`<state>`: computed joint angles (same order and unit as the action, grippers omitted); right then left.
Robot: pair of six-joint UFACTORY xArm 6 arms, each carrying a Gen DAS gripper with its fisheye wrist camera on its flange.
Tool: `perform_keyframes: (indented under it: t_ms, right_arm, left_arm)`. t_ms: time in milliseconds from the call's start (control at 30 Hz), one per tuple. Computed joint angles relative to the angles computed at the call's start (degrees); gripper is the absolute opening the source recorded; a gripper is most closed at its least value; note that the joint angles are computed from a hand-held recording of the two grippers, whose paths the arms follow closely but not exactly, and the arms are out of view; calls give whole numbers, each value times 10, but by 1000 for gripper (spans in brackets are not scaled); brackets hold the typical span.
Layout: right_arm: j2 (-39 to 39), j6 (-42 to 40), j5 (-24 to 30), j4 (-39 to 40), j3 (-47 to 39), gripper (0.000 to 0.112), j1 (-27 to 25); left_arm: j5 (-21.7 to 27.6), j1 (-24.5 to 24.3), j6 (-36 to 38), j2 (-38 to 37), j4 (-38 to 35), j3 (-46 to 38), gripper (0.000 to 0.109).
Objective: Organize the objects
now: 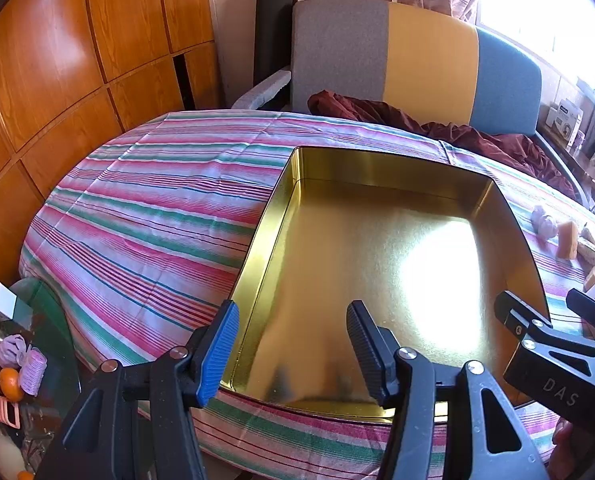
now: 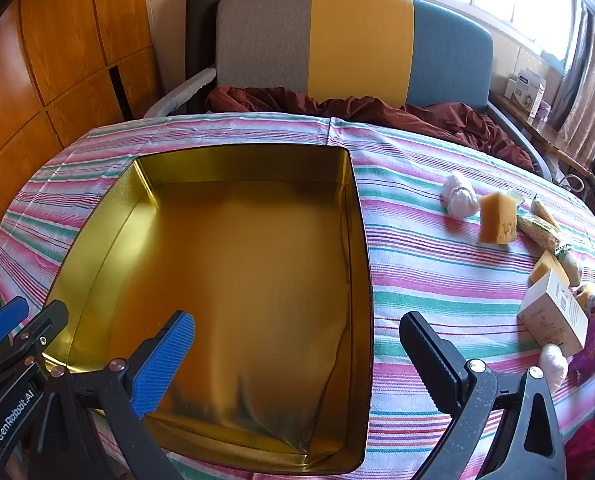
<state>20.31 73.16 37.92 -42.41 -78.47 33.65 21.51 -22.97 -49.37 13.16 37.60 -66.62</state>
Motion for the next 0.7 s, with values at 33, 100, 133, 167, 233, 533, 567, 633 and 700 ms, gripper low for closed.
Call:
perform_keyframes:
  t_ms: [33,100,133,167,233,533,567,633,700]
  right_arm:
    - [1,-2,1,1,-1,103,0]
    - [1,-1,5,0,-2,103,1]
    - [2,-2,6,0,-2,103,2]
    - [3,-4,6,2,-3,103,2]
    - [3,-5,6,4,-3,103,2]
    - [3,-7,8,4,-5,103,5]
    - [4,-10,9,7,-6,103,5]
    - [3,-12,10,10,-5,103,5]
    - [3,-14,10,11,-5,103,5]
  left_arm:
    - [-2,0,3,0,-3,0,57]
    - [-1,0,4,0,-3,0,57]
    - [-2,0,3,-1,-2,2,57]
    - [-3,0,5,-1,-4,2,57]
    - [0,-1,1,-2,4,2,57]
    - [0,-5,-2,-5,9,5,57]
    - [0,-5,0,-5,7,5,57]
    - [2,-5,0,-6,8,6,57]
    - [2,-6,2,-6,7,5,57]
